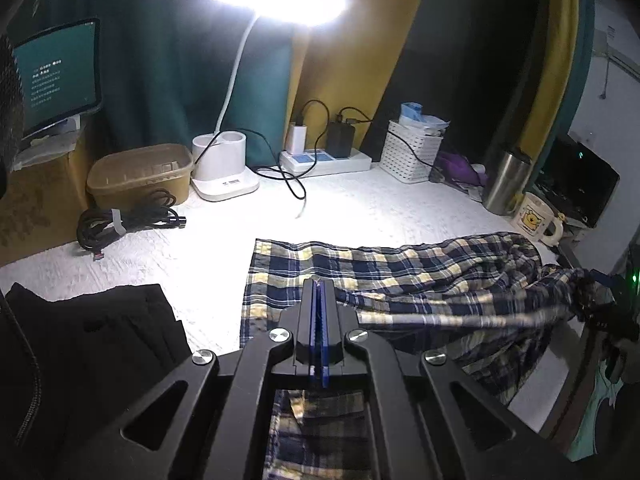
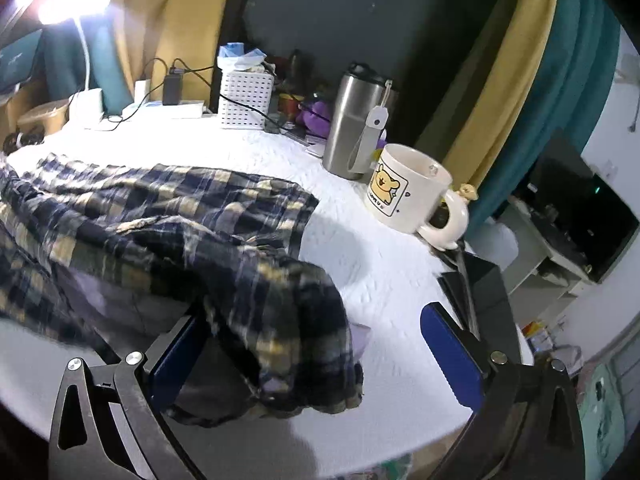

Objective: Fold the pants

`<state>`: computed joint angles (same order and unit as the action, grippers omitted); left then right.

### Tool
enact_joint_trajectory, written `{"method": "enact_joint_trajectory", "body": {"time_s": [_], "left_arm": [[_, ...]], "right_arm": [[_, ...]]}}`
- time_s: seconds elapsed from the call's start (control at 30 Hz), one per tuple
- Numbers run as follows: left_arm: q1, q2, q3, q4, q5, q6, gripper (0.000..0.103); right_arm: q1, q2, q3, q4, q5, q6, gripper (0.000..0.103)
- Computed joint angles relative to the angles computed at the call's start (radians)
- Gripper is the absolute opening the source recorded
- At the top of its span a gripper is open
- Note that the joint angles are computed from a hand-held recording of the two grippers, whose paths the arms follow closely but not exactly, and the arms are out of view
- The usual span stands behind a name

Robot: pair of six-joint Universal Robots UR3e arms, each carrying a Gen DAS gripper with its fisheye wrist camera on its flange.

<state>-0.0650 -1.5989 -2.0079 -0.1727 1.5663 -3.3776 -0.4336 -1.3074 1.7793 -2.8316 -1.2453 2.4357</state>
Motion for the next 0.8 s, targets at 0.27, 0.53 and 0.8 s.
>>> {"method": "enact_joint_trajectory", "body": {"time_s": [0.27,0.53,0.8], "left_arm": [[0.015,-0.052,0.000,-0.025,-0.020,0.015,0.000],[0.018,-0.071,-0.005,-0.005,-0.017,0.016,0.000],[0.025,-0.073,0.027,-0.024,-0.030,0.023,0.000]], "right_arm": [[0.004,0.050,-0.133,0.174,0.023,0.045,0.103],[-0.034,-0.193,0.073,0.152,0.110,-0.028,0.103],[0.125,-0.298,0.351,-0.061,0.088,-0.020,0.103]]}}
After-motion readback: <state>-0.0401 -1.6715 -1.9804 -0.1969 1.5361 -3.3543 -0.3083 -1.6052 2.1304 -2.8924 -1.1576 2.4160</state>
